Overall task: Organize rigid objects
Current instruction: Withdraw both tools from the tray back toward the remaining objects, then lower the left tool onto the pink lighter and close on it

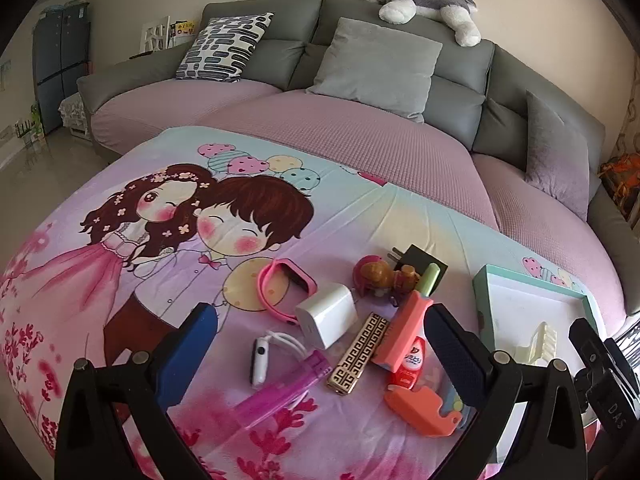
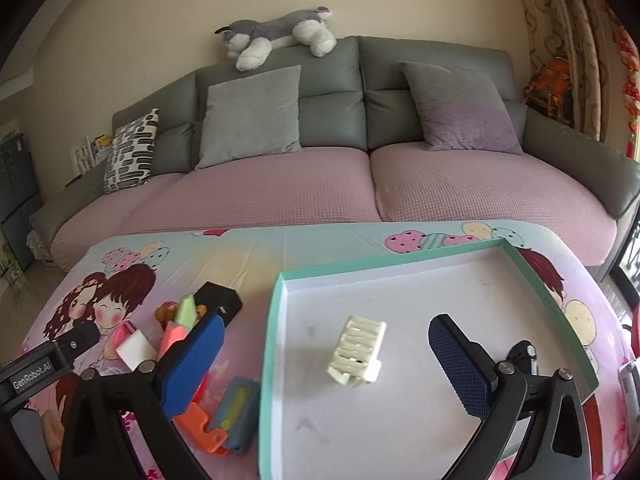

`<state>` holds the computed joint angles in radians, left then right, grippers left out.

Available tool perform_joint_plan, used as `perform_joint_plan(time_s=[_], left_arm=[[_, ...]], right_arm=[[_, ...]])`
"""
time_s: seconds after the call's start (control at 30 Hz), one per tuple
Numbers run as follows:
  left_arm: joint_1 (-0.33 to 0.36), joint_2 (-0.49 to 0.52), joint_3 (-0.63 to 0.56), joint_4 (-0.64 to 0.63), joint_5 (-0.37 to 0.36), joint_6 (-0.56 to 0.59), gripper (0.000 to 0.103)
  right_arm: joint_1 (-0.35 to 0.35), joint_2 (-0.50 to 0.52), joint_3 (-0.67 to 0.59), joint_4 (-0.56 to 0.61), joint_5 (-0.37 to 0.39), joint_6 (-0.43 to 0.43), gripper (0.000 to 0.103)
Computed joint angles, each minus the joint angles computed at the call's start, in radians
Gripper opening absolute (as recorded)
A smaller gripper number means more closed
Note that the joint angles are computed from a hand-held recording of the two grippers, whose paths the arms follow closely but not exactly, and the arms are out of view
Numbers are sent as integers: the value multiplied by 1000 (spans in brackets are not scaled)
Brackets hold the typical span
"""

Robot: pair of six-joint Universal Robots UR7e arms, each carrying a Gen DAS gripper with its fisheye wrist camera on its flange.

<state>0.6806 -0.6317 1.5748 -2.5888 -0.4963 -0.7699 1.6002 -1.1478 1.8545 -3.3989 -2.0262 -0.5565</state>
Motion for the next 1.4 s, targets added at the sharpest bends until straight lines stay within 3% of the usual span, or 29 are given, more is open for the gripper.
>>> perform_joint_plan(time_s=[0.1,0.17,0.3,0.43,0.6,0.83,0.9,0.97,1.1,1.23,1.33,1.4], left_arm=[[11,-28,18,70,-16,-27,103],[24,-49,29,131,-41,-70,103],[44,-81,67,135,-98,-60,103],[53,-85,58,233,-110,-64,103],[84,-85,68,195,-202,-44,103],[90,-68,51,216,-208,-18,102],[94,-67,52,211,-221,-14,98],[98,-65,46,227,-234,-11,84],[99,-62,43,217,-263,24,72],[94,-57,37,201,-288,72,48],[85,-52,26,238,-276,78,47],[81,-52,24,248,-273,83,47]], right_arm=[[3,-4,4,100,49,42,103],[12,8,-3,153,30,56,103],[24,26,-8,218,3,59,103],[33,35,-11,289,-19,90,103],[46,48,-9,340,-52,97,103],[55,62,-7,390,-62,91,98],[54,59,-2,385,-62,87,98],[53,59,-1,378,-62,93,98],[48,62,-10,393,-79,115,98],[45,62,-15,409,-88,122,98],[44,58,-13,414,-78,124,98],[46,63,-13,401,-90,121,91]])
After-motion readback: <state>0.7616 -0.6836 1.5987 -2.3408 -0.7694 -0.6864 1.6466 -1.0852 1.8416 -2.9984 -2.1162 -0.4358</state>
